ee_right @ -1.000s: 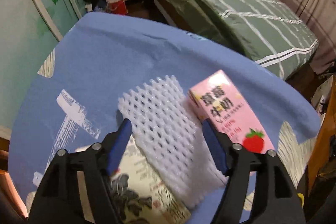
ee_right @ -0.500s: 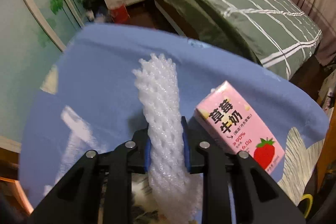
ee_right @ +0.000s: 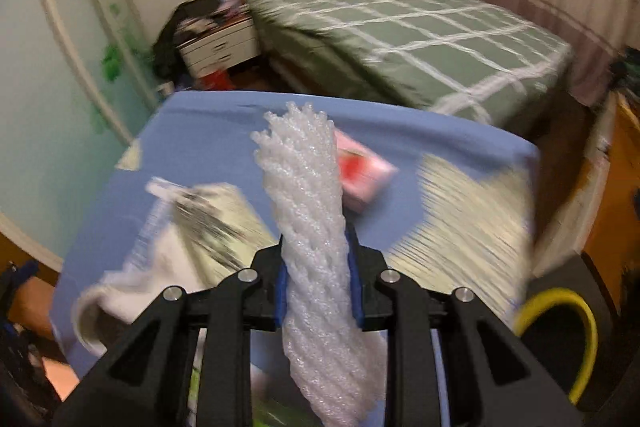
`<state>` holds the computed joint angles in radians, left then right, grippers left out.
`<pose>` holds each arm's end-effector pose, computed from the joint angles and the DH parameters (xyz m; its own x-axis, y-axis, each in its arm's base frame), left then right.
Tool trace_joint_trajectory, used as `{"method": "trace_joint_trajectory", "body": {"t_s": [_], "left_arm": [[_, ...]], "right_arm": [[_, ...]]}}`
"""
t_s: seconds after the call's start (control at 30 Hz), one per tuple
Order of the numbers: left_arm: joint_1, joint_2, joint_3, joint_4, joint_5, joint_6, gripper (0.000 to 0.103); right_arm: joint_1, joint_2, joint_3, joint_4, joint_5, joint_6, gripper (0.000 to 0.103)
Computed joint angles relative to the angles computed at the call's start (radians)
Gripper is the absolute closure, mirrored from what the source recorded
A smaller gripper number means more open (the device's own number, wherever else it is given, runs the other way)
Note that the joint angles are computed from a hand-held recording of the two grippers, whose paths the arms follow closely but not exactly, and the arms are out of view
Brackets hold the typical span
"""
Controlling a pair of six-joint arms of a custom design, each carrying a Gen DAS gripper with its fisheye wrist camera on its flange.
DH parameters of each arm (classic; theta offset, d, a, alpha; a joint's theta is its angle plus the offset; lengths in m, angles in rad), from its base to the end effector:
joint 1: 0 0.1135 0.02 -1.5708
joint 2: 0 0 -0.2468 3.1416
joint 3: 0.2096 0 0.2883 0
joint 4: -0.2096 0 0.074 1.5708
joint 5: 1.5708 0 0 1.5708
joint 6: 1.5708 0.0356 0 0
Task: Collect trash
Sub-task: 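Carry the foam net into the bin and open the right gripper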
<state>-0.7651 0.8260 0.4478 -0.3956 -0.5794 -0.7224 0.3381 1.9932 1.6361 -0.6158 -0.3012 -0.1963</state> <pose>0.1658 -0.1322 0.1740 -0.5746 -0.2153 -0.7896 -0.1104 0.9764 -0.1859 0.4372 0.1649 0.2070 -0.6723 -0.4338 -0.5999 -0.6173 0.7758 0.1307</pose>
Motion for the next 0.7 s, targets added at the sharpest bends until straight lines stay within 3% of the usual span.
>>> {"method": "trace_joint_trajectory", "body": {"t_s": [0.23,0.43,0.57,0.7], "left_arm": [[-0.027,0.156,0.075,0.087,0.039,0.004,0.005],[-0.066,0.284,0.165,0.086,0.028,0.004,0.005],[-0.081,0.327,0.216,0.057,0.018,0.005,0.005],[-0.084,0.353,0.246,0.045,0.015,0.015,0.005]], "right_arm": [[-0.27,-0.024,-0.153,0.08,0.024,-0.005,0.079],[-0.398,0.133,-0.087,0.104,0.054,0.002,0.078],[-0.442,0.235,-0.013,0.095,0.044,0.01,0.073],[-0.465,0.276,0.015,0.094,0.039,0.019,0.056]]}}
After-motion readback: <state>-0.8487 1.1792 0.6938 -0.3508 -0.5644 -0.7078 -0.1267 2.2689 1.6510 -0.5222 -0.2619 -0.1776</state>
